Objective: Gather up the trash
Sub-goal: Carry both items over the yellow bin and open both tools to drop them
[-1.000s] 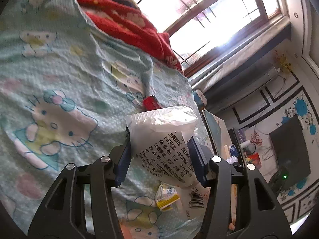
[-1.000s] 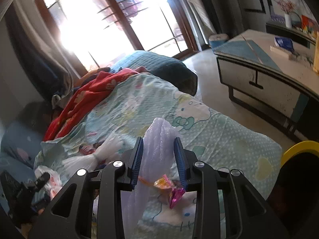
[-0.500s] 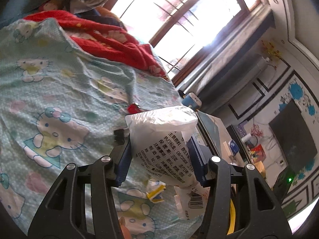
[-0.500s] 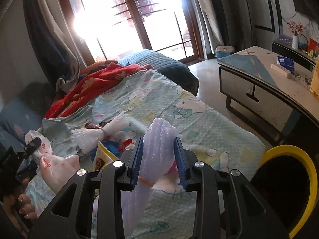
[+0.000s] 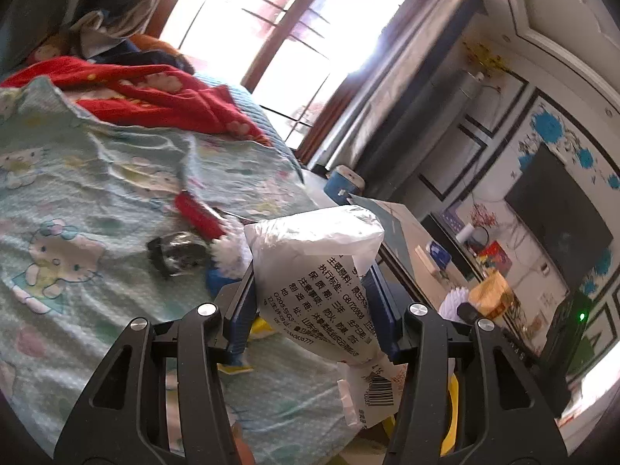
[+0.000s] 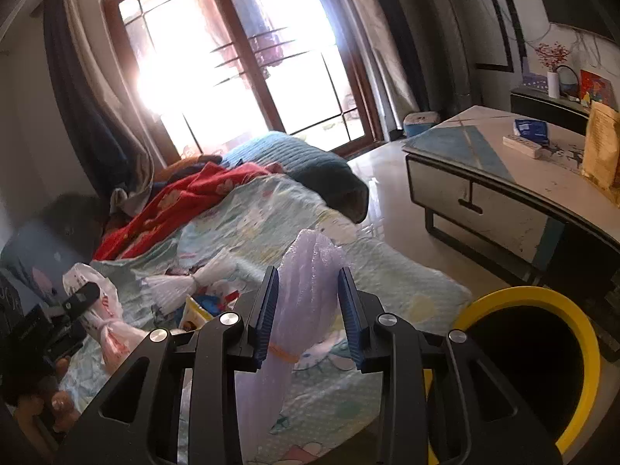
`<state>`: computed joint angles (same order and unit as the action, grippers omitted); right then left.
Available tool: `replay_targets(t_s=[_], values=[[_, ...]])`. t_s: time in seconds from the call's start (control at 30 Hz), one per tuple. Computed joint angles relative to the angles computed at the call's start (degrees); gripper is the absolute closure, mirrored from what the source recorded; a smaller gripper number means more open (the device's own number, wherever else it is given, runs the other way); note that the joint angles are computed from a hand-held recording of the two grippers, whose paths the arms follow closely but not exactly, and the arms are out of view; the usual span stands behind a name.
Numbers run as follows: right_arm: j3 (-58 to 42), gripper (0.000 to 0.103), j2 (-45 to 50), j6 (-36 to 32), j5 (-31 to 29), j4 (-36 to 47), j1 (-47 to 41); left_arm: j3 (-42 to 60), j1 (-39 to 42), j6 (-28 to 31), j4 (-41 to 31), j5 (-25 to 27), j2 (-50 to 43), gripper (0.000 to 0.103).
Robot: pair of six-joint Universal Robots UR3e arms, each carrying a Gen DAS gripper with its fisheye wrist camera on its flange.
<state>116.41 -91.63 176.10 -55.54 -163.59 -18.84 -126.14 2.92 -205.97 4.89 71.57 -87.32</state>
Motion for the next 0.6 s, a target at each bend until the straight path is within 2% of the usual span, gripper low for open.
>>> replay_targets(t_s=[0.23, 0.6], values=[[2.23, 0.073, -4.31, -1.58, 4.04, 1.93, -6.02, 3.44, -5.63, 0.38, 0.51, 3.36, -3.41, 0.060], [5.56, 0.073, -8.30, -3.77, 7.08, 3.13, -14.11, 10.99, -13.27, 1.93, -0.25, 6.93, -10.55, 0.060]])
